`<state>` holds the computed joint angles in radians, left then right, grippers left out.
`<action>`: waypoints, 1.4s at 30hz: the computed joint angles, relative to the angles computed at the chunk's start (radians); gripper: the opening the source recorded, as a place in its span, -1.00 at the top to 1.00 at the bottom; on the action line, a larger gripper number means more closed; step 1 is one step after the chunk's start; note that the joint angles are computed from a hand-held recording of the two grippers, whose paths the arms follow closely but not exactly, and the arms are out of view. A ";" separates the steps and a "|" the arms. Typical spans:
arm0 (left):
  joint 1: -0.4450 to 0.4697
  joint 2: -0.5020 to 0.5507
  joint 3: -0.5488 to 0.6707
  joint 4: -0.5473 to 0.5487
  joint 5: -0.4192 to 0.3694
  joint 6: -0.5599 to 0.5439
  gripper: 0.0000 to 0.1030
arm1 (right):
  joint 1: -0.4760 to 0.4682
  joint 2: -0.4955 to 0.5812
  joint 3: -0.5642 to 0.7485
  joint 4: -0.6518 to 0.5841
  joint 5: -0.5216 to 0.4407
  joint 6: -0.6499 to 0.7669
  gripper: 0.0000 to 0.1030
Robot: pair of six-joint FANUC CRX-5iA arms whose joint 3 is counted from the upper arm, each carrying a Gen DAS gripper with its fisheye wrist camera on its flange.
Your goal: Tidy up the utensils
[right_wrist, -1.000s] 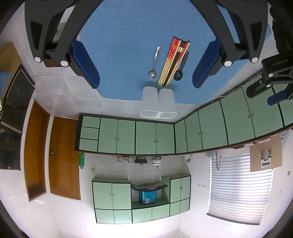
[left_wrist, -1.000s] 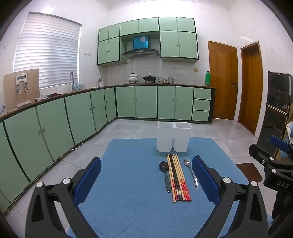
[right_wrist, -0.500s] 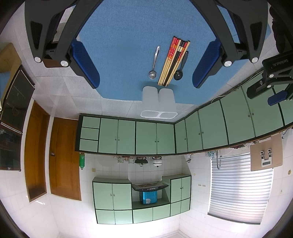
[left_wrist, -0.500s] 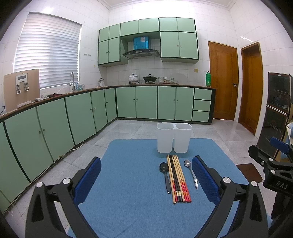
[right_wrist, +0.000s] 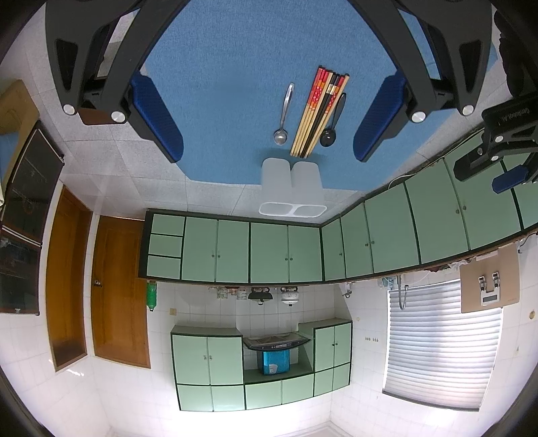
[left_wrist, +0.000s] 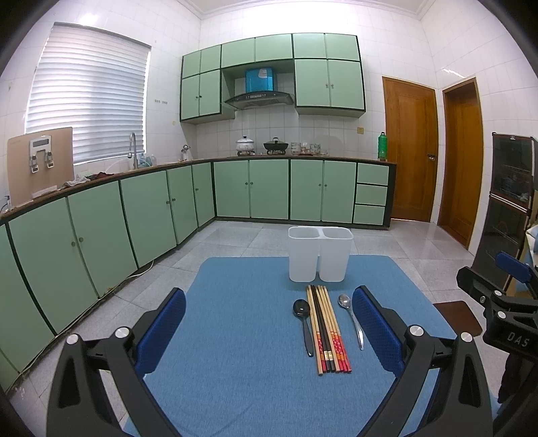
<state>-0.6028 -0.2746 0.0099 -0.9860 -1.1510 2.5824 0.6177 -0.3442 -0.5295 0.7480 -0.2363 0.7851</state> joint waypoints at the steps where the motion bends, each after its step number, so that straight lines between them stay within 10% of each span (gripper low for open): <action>1: -0.002 0.001 0.002 -0.001 -0.001 0.001 -0.88 | 0.000 0.000 0.000 0.000 0.000 0.000 -0.90; 42: 0.012 0.006 -0.016 0.008 0.019 0.010 -0.88 | 0.003 0.001 -0.036 0.066 0.007 -0.081 -0.90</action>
